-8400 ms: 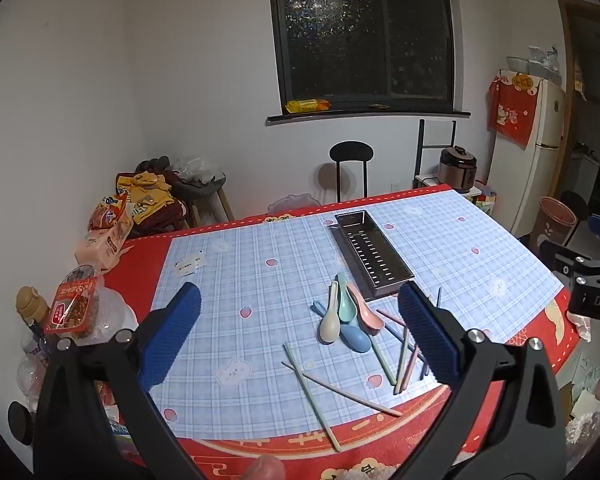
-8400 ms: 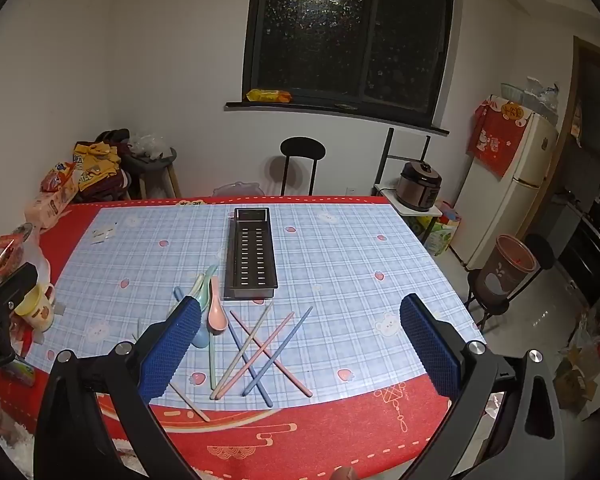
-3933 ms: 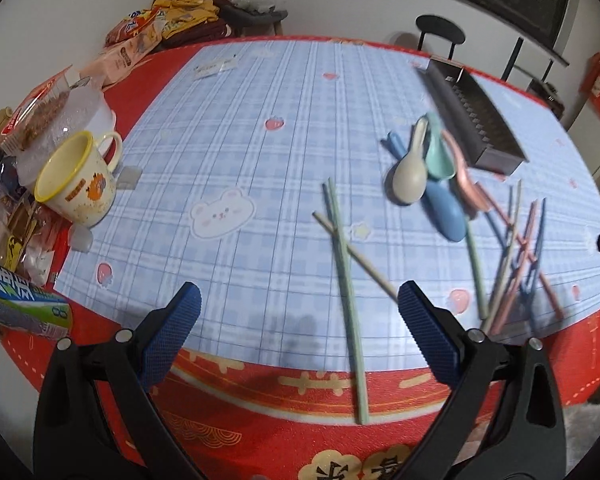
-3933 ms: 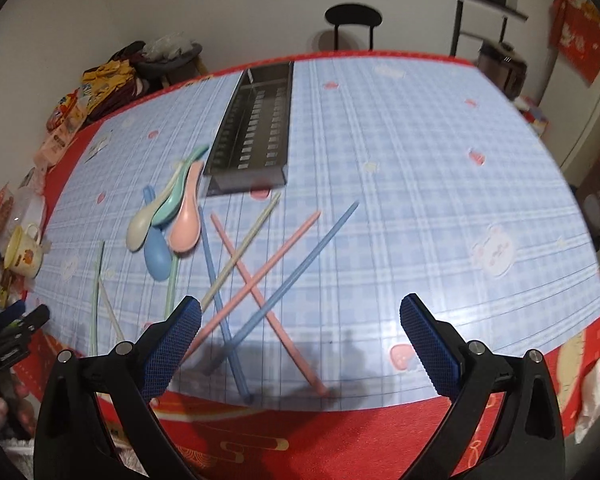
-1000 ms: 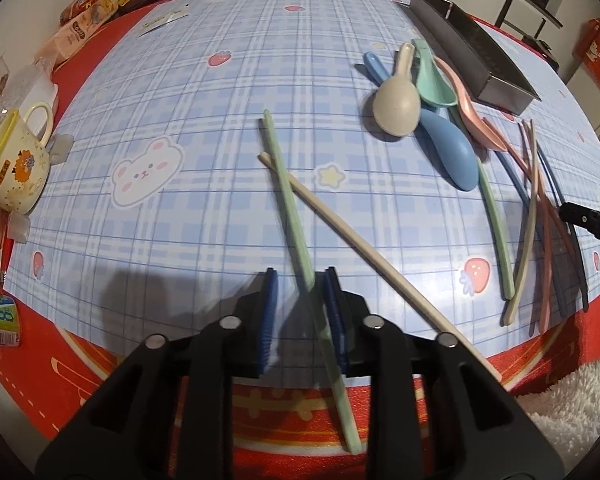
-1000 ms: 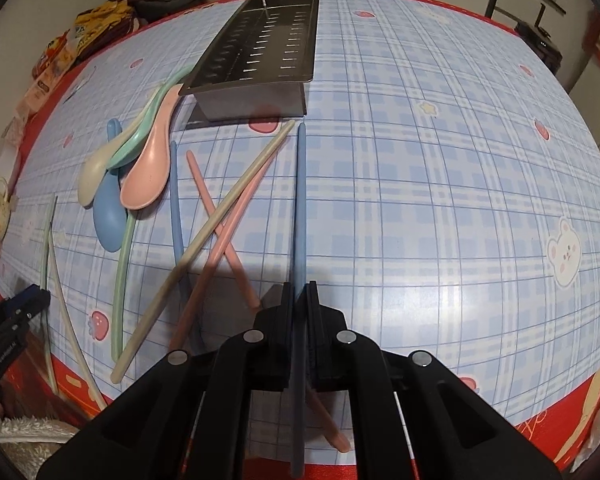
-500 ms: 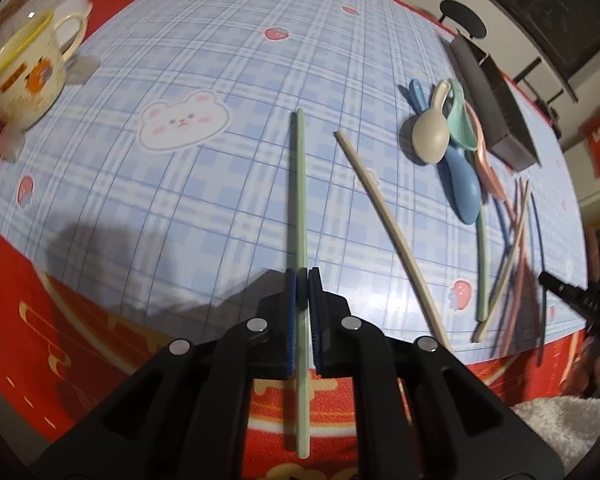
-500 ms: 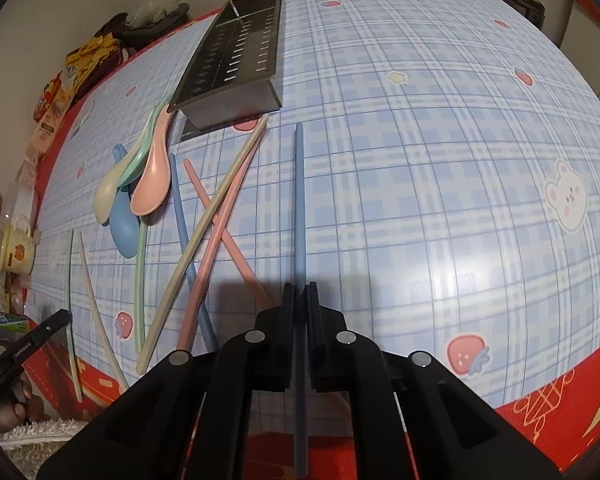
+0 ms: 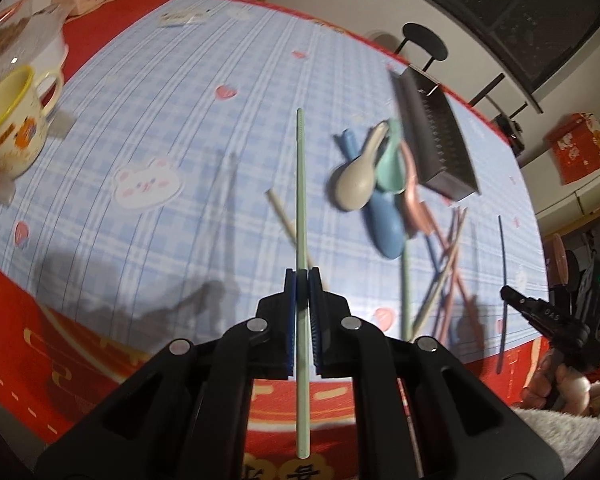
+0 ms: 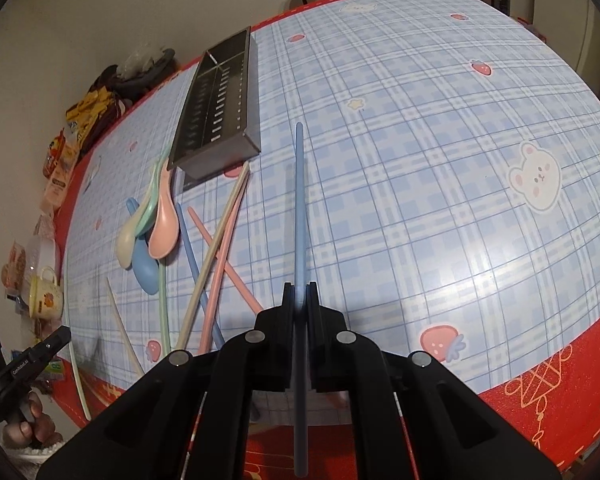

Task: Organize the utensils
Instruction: 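Lift both chopsticks and lower them upright into the metal tray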

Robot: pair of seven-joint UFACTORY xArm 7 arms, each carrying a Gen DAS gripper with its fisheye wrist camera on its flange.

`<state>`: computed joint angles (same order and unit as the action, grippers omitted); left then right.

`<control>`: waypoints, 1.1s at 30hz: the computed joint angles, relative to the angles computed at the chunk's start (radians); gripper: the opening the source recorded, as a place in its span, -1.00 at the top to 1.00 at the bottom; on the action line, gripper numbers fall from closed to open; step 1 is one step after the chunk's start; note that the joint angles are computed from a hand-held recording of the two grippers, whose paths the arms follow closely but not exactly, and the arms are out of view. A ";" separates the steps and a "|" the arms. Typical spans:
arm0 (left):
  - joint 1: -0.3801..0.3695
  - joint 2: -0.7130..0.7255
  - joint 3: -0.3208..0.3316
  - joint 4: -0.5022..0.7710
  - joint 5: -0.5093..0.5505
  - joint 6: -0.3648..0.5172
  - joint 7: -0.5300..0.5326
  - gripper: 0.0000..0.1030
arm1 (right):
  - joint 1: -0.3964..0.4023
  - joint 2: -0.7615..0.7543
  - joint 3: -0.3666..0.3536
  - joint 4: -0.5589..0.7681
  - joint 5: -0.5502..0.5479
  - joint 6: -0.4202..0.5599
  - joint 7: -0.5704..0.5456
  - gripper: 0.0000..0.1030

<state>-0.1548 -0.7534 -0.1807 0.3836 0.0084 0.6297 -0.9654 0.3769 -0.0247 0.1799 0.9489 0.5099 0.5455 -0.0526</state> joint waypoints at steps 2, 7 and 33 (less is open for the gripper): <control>-0.001 0.022 0.011 0.026 0.001 -0.011 0.018 0.80 | -0.002 0.001 -0.002 0.008 0.010 -0.003 -0.004 0.88; 0.002 0.123 0.024 0.115 0.010 -0.050 0.076 0.80 | -0.010 0.019 -0.006 0.040 0.020 -0.005 -0.002 0.88; 0.050 1.136 0.094 1.091 -0.230 -0.146 0.476 0.80 | 0.051 0.770 0.019 1.116 -0.286 0.211 0.194 0.88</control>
<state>-0.1044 0.3831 -0.0863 1.4750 -0.2217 0.4837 -0.4893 0.4279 0.7457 0.1988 2.0646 0.2237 0.7563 0.1416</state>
